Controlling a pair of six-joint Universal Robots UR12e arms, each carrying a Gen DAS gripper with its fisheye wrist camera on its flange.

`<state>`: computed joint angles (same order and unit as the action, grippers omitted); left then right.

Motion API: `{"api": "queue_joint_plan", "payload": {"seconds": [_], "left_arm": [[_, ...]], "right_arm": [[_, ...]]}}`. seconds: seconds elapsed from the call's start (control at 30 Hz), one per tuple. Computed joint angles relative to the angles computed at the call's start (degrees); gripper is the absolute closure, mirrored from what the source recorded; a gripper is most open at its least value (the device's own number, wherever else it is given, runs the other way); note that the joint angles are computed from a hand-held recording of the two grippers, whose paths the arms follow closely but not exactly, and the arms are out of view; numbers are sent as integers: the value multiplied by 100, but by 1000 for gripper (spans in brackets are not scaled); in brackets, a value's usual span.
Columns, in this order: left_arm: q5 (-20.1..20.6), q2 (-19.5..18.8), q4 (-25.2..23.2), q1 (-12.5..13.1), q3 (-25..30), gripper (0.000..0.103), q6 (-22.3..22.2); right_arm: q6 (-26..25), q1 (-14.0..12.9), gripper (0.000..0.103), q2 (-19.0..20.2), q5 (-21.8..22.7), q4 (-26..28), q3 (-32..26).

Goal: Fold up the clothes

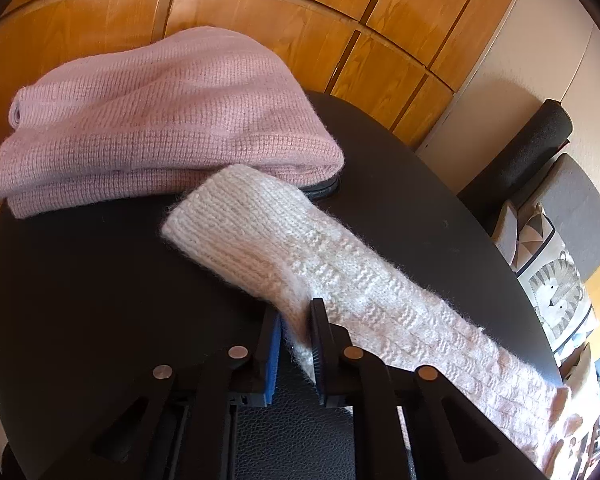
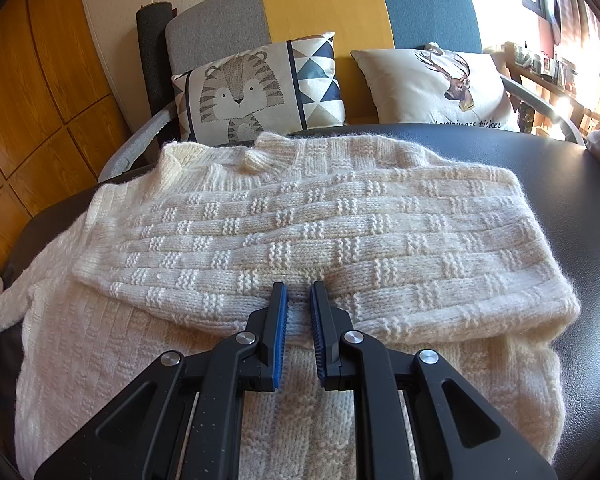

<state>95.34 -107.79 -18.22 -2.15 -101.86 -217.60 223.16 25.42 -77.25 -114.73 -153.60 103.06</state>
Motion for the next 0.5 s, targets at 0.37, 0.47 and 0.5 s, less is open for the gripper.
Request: {"api": "queue_joint_plan", "payload": {"seconds": [0.37, 0.47, 0.5], "left_arm": [[-573, 107, 332, 163, -166, 96, -128], [-589, 126, 552, 167, -170, 96, 5], [-585, 141, 630, 156, -167, 96, 88]], "right_arm": [[19, -17, 90, -12, 53, -85, 34], [36, -28, 90, -20, 89, -138, 56], [39, -30, 90, -21, 96, -148, 59]]}}
